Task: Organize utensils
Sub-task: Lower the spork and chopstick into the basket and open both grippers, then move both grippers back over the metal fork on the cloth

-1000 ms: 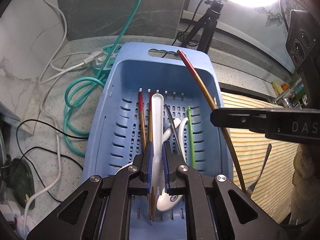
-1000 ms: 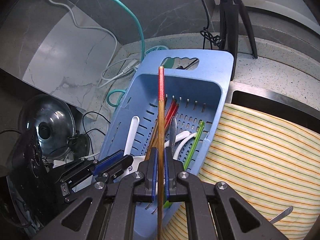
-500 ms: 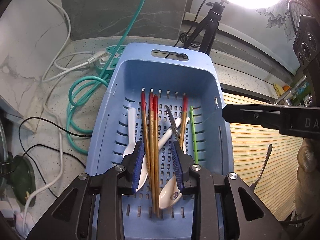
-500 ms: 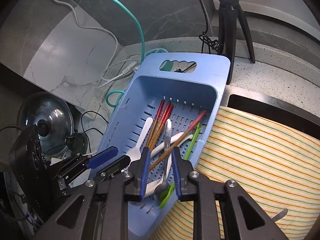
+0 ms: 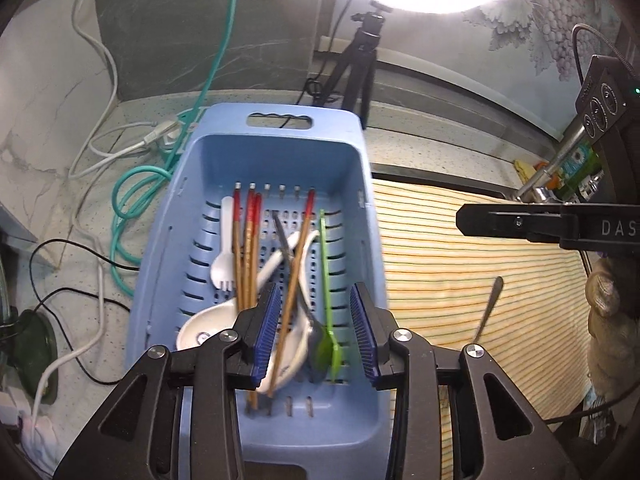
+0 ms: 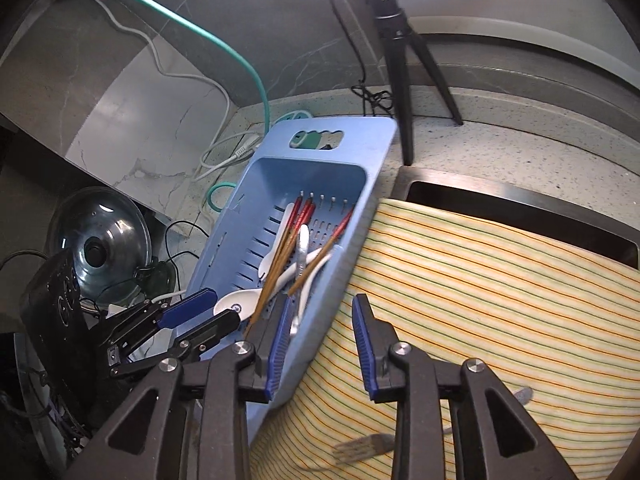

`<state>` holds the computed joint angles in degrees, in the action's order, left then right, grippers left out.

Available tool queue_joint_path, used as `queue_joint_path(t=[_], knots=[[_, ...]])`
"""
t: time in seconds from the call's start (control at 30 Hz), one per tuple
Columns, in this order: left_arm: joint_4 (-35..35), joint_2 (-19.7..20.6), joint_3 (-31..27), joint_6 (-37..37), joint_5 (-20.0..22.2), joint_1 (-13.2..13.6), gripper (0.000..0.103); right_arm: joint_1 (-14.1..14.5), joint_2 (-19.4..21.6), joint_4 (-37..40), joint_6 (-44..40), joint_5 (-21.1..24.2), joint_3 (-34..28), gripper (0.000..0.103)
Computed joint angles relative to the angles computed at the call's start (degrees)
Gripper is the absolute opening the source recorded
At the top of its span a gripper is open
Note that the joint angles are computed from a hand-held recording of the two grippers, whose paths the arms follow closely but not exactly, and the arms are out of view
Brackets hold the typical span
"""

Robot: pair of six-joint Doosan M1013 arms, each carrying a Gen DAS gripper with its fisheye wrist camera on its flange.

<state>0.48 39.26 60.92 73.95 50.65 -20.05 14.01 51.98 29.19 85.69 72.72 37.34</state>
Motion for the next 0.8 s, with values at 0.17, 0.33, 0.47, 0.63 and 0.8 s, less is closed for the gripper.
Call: queue_joint_path(t=[0.17,0.33,0.47,0.63,0.8], knots=[[-2.4,-0.4,0.5,3.4,-0.9,-1.3,0.035,-1.3,-2.9,-0.5,-2.1,-1.8,4.9,0.038],[-5.6,-0.8,1.2,8.3,-1.2,-2.6,0.037,-2.9,-5.4,-0.4,-3.3,-2.5,10.0,0.038],[-6.6,-0.8,1.6,11.1,-0.6,-3.6,0.043,-4.1,-7.2,-0.2,-3.2,-3.3,14.1,0.038],[-7.0,-0.3,1.6,14.8,1.4,-4.9,0.043,-5.3,-8.4,0.8,-1.7,-3.5,18.1,0.038],[-6.1,0.6,1.2,18.2,4.3,-6.0,0.043,-6.4,-8.0,4.7,1.5,-2.0,20.4,0.038]])
